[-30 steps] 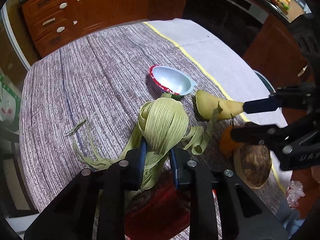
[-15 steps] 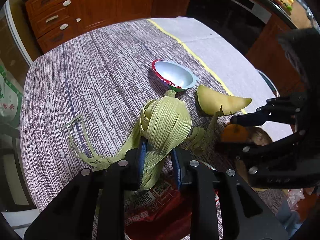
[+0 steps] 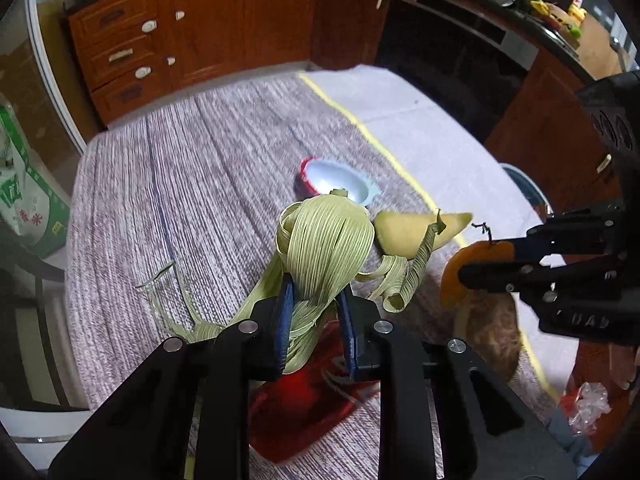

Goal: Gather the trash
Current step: 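Carry the corn husks and orange peel over the teal bin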

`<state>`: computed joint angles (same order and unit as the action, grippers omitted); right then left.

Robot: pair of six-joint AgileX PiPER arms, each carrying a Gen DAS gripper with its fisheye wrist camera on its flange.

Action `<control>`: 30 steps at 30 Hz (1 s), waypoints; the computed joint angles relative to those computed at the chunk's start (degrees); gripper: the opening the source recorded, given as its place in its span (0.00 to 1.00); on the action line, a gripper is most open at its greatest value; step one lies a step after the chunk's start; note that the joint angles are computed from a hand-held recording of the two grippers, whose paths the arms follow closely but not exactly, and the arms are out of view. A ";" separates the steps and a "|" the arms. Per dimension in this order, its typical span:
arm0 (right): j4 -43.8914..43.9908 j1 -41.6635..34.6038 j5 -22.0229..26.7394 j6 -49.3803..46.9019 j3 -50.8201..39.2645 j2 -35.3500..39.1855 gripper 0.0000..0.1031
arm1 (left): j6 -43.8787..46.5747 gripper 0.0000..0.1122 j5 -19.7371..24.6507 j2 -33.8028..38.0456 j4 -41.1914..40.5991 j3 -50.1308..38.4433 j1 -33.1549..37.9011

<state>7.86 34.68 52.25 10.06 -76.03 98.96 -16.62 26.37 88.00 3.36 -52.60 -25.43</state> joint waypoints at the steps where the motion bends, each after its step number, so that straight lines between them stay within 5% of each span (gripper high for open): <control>1: 0.46 -0.23 -0.11 -0.13 0.33 -0.96 0.20 | -1.39 0.19 0.60 -0.46 1.35 -0.45 -0.52; 13: 2.24 -9.12 -0.59 -3.87 7.65 -13.93 0.20 | -17.00 0.19 8.08 -2.67 13.41 -8.66 -13.91; 21: 8.87 -25.43 0.97 -15.51 15.88 -24.44 0.20 | -20.22 0.19 11.86 3.33 15.21 -19.32 -21.89; 30: 19.06 -48.57 4.36 -33.97 20.28 -27.37 0.20 | -15.48 0.19 18.68 18.52 11.22 -40.41 -27.65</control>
<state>26.91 -13.89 56.61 -23.91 -55.75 71.59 -32.10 45.06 106.52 14.58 -93.01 -53.07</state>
